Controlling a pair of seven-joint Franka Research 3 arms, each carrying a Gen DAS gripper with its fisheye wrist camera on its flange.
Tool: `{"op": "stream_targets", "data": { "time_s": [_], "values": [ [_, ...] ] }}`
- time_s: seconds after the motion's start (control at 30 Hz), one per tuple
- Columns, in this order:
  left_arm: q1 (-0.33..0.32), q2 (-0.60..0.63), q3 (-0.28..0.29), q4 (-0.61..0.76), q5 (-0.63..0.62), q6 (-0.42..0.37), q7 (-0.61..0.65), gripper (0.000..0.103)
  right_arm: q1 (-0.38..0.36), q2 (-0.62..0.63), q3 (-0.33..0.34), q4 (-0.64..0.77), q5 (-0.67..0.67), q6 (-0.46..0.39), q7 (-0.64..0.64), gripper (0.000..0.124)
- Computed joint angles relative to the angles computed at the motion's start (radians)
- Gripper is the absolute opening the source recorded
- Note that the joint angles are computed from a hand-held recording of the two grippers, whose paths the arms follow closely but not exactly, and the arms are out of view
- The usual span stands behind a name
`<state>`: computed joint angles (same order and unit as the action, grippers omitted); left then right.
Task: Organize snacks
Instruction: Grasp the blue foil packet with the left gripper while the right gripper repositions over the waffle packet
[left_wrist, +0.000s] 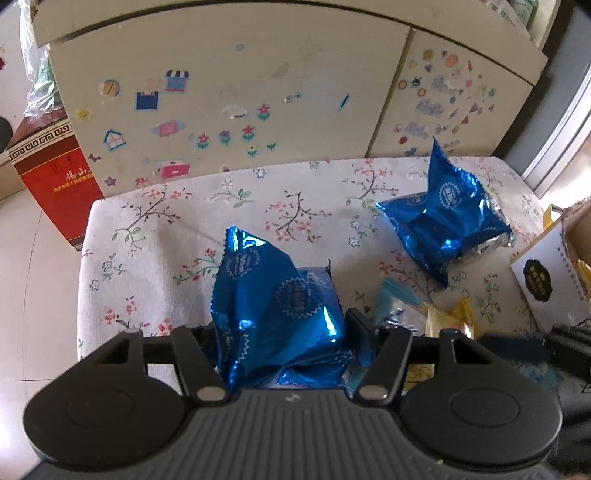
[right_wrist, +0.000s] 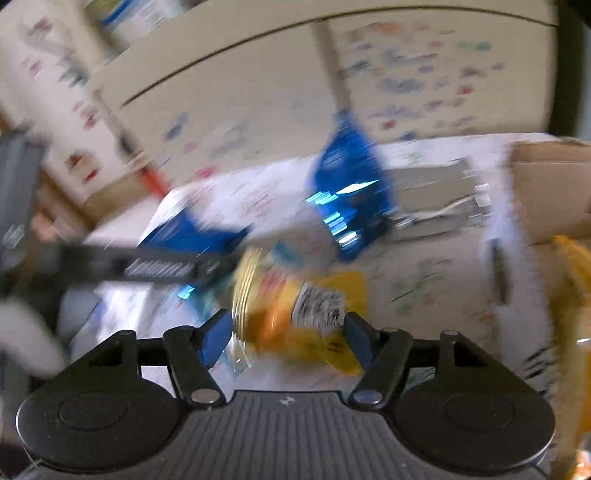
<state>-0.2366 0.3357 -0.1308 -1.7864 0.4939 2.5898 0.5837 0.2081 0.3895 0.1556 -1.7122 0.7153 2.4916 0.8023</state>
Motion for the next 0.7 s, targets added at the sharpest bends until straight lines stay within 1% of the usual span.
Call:
{"op": "stream_targets", "data": {
  "time_s": [0.1, 0.2, 0.23, 0.3, 0.37, 0.47, 0.5, 0.6, 0.67, 0.7],
  "values": [
    [-0.001, -0.009, 0.0, -0.011, 0.006, -0.005, 0.002, 0.063, -0.008, -0.026, 0.0, -0.02, -0.014, -0.095, -0.011, 0.072],
    [0.0, -0.021, -0.004, -0.023, 0.001, -0.011, 0.003, 0.063, -0.004, -0.066, -0.003, -0.049, -0.036, -0.17, -0.069, 0.072],
    [0.001, -0.026, -0.006, -0.029, -0.003, -0.011, 0.003, 0.063, -0.002, -0.081, -0.003, -0.059, -0.038, -0.191, -0.095, 0.072],
    [0.007, -0.043, -0.012, -0.049, -0.017, 0.002, 0.004, 0.063, 0.004, -0.106, -0.009, -0.069, -0.04, -0.205, -0.139, 0.072],
    [0.011, -0.057, -0.016, -0.069, -0.026, 0.017, 0.005, 0.063, 0.009, -0.126, -0.018, -0.077, -0.034, -0.185, -0.177, 0.072],
    [0.017, -0.074, -0.019, -0.093, -0.035, 0.031, 0.008, 0.063, 0.017, -0.131, -0.029, -0.085, -0.027, -0.117, -0.217, 0.074],
    [0.017, -0.077, -0.018, -0.097, -0.033, 0.031, 0.009, 0.063, 0.023, -0.121, -0.034, -0.079, -0.048, -0.092, -0.229, 0.074],
    [0.017, -0.08, -0.016, -0.1, -0.024, 0.031, 0.007, 0.063, 0.042, -0.099, -0.042, -0.091, -0.127, 0.021, -0.284, 0.074],
    [0.016, -0.078, -0.014, -0.098, -0.014, 0.032, 0.004, 0.063, 0.038, -0.089, -0.034, -0.094, -0.131, 0.057, -0.308, 0.074],
    [0.016, -0.076, -0.014, -0.097, -0.015, 0.032, 0.005, 0.063, 0.035, -0.077, -0.029, -0.083, -0.128, 0.06, -0.312, 0.074]
  ]
}}
